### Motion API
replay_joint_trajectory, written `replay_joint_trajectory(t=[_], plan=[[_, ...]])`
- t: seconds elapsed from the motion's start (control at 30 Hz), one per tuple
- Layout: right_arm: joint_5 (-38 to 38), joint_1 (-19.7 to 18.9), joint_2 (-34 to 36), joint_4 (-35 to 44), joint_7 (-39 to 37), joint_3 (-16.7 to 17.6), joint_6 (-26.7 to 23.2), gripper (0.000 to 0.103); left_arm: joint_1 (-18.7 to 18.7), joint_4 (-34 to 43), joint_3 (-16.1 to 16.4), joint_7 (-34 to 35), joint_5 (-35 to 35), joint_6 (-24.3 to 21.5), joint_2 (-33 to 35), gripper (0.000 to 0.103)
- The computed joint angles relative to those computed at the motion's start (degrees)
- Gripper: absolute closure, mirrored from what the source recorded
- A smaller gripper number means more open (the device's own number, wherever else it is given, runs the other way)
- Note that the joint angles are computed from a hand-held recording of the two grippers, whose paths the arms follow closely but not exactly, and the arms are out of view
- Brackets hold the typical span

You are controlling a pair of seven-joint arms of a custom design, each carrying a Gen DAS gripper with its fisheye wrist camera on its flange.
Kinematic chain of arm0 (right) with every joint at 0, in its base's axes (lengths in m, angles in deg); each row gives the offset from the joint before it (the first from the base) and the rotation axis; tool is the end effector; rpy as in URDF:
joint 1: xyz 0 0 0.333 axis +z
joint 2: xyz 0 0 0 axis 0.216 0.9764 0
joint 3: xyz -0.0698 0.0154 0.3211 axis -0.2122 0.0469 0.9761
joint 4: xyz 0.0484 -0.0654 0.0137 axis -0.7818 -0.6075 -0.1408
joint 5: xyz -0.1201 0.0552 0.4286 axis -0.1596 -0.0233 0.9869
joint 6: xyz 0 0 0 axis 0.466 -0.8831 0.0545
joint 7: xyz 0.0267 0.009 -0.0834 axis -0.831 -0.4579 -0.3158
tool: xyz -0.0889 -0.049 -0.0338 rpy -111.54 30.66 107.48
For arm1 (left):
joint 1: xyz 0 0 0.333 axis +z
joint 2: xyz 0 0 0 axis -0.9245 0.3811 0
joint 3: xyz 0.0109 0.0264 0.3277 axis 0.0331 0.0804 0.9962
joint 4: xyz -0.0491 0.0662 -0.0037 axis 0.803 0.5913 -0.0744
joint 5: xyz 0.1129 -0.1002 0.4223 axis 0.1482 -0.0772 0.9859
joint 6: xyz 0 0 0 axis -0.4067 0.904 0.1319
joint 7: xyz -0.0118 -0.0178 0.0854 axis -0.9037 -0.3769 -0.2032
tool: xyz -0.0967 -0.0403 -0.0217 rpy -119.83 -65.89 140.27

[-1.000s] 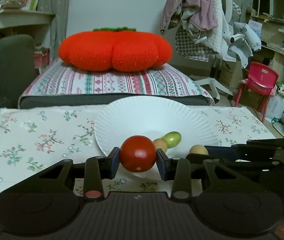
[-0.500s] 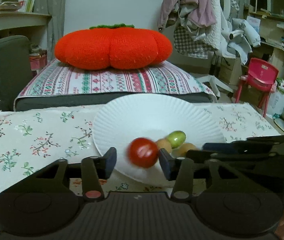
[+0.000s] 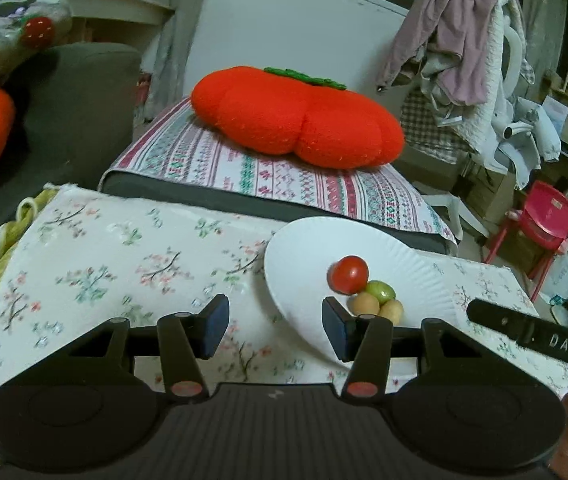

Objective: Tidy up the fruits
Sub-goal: 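Open both grippers to release the tomatoes onto the plate, then move both open grippers back to the remaining tomatoes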

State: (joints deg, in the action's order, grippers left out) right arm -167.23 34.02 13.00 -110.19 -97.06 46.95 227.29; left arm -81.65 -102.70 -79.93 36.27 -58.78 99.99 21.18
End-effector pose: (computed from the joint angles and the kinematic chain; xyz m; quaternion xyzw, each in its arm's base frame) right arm 0.5594 0.3165 0.4855 -0.4893 0.6759 -0.3827 0.3965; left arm 0.6535 -0.4263 0.4891 -0.4946 0.7286 -0.4459 0.1607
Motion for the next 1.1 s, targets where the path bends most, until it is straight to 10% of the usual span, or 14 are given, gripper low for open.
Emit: replay_joint_trajectory(t=[0.17,0.73,1.1], plan=[[2.1,0.6,-1.1,-1.2,1.7,0.6,-0.9,0.039,-3.5,-4.0,4.9,-4.9,4.4,0.5,-4.0,0.061],[5.8,1.5,-5.3,-6.7,9.9,3.3,3.3,0.027,0.6,-16.2,1.7,-4.9,-5.4,-5.6,-13.9,0.059],[14.7,2.7,-1.0,-3.4,-6.4,2.9,2.0,0.022,-0.3,-15.7,1.8,-2.1,-7.4,-7.5,-13.2,0.057]])
